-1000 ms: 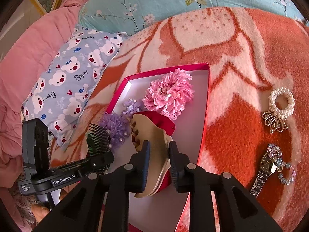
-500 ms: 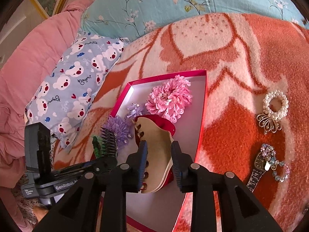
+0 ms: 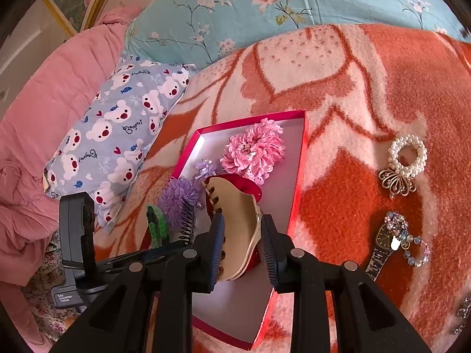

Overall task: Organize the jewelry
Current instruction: 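Open both tools to release the comb and claw clip in the box, then move both tools toward the silver chain and the wristwatch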

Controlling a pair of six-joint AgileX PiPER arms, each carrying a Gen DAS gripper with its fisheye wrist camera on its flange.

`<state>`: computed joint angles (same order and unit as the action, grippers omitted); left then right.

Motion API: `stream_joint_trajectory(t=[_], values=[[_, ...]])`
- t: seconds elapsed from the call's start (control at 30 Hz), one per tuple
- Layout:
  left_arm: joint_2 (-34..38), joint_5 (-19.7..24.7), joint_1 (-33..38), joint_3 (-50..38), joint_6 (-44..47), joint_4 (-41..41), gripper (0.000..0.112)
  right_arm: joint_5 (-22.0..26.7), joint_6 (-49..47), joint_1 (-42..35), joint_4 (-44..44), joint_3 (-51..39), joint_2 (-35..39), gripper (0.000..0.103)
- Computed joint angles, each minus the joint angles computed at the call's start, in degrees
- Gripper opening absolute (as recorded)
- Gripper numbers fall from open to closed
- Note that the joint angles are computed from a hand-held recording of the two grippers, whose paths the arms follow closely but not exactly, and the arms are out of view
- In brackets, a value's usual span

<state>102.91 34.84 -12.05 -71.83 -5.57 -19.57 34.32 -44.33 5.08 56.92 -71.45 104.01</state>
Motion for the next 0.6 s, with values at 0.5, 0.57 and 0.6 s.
stream_joint_trajectory(t=[0.5, 0.57, 0.6], values=[[0.4, 1.5, -1.8, -1.2, -1.5, 1.0, 0.049, 2.1, -5.1, -6.3, 3.3, 5.6, -3.9, 0.033], [-0.2, 1.5, -2.1, -1.0, -1.5, 1.0, 0.049, 2.5, -5.7, -7.7, 3.3, 6.6, -4.7, 0.033], [-0.6, 1.4, -2.2, -0.9, -1.6, 1.0, 0.050, 2.7, -6.1, -8.3, 3.3, 7.0, -5.0, 0.035]])
